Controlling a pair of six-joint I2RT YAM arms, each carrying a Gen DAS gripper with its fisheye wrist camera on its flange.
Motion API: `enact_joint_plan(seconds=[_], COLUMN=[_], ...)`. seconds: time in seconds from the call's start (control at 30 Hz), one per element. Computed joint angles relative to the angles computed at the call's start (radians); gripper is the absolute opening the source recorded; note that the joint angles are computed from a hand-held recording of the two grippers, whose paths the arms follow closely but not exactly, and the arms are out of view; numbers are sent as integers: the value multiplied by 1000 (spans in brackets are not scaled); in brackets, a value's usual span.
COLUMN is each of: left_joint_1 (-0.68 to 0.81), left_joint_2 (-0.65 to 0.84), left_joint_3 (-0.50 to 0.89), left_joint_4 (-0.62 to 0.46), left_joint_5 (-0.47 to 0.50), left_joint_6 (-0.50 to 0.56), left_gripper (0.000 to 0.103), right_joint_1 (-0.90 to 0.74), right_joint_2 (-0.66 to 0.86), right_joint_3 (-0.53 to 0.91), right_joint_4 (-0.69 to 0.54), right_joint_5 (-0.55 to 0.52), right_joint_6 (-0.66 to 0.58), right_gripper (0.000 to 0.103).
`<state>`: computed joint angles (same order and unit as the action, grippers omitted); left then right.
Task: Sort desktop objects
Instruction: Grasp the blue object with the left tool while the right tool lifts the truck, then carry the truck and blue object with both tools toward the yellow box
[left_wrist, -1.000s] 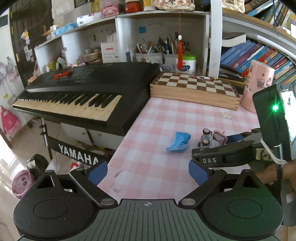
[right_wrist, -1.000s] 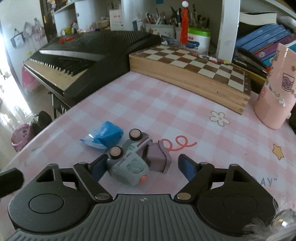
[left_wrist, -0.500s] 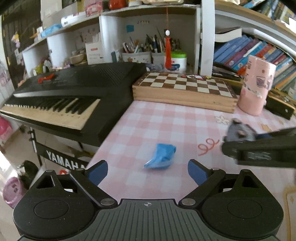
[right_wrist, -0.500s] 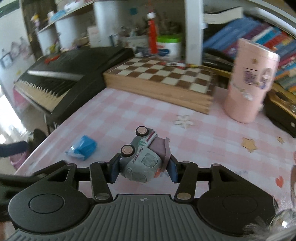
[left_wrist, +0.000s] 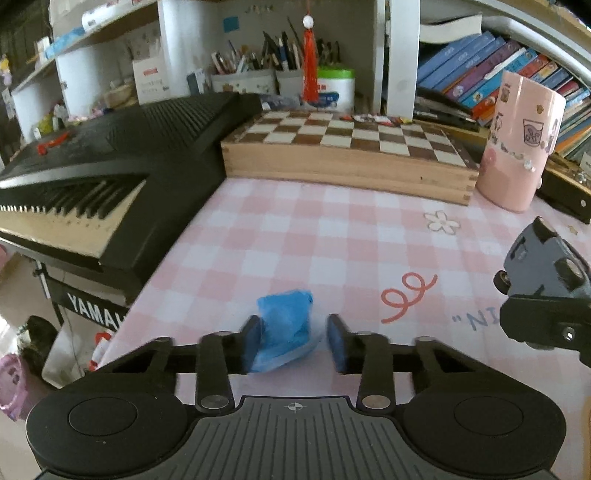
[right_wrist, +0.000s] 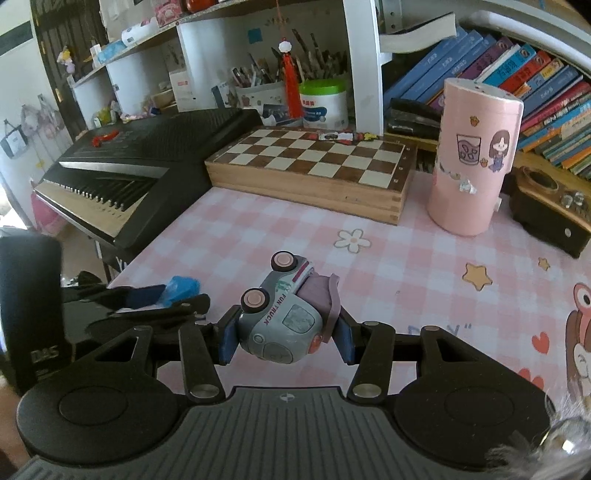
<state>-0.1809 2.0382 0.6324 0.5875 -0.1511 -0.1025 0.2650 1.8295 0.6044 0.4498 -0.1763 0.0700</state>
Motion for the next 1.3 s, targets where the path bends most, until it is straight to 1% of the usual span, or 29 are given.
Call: enact_joint_plan(seconds=[0.03,0.1,0.13,0.27,0.5,0.63,0.7,0.83,0.93,1.03,1.2,1.3], left_joint_1=[3,8,8,6,32,62,76,104,126,171,326,469], left_joint_2=[-2,-16,-34,-136,-418,-616,-732,-952,-1121,-1293,-1514,-1613], left_joint_3=[-6,-2,-12,-95,-275,-366,-411,-471,-506,-528,-546,-544], left_joint_4=[7,-18,-29,-13,-29,-94,-148,-291,-413,-561,-797,-958], left_joint_5=[8,33,42,79,152,205,235,305,356,423,571,688], left_joint_6=[0,5,3,-2,-25,1,28,59,77,102,205,313], left_gripper=[31,27,27,26,26,26,26,26,26,26,26,26], right_joint_1=[-1,0,1,7,29,47,62,111,174,247,409,529], right_joint_2=[-3,-8,-14,-50,-155,-266,-336,-486,-600,-708,-885,-961], right_joint_3=[-2,-9,-15,-48,-137,-204,-242,-305,-342,-373,-410,-422], right_joint_4=[-3,-4,-3,3,3,-30,-54,-136,-214,-293,-450,-545], right_joint_5=[-3,1,6,23,59,76,88,122,176,235,365,458], right_joint_6=[4,10,14,27,39,55,63,90,129,187,297,398], right_gripper=[48,48,48,48,48,48,48,48,48,48,48,48])
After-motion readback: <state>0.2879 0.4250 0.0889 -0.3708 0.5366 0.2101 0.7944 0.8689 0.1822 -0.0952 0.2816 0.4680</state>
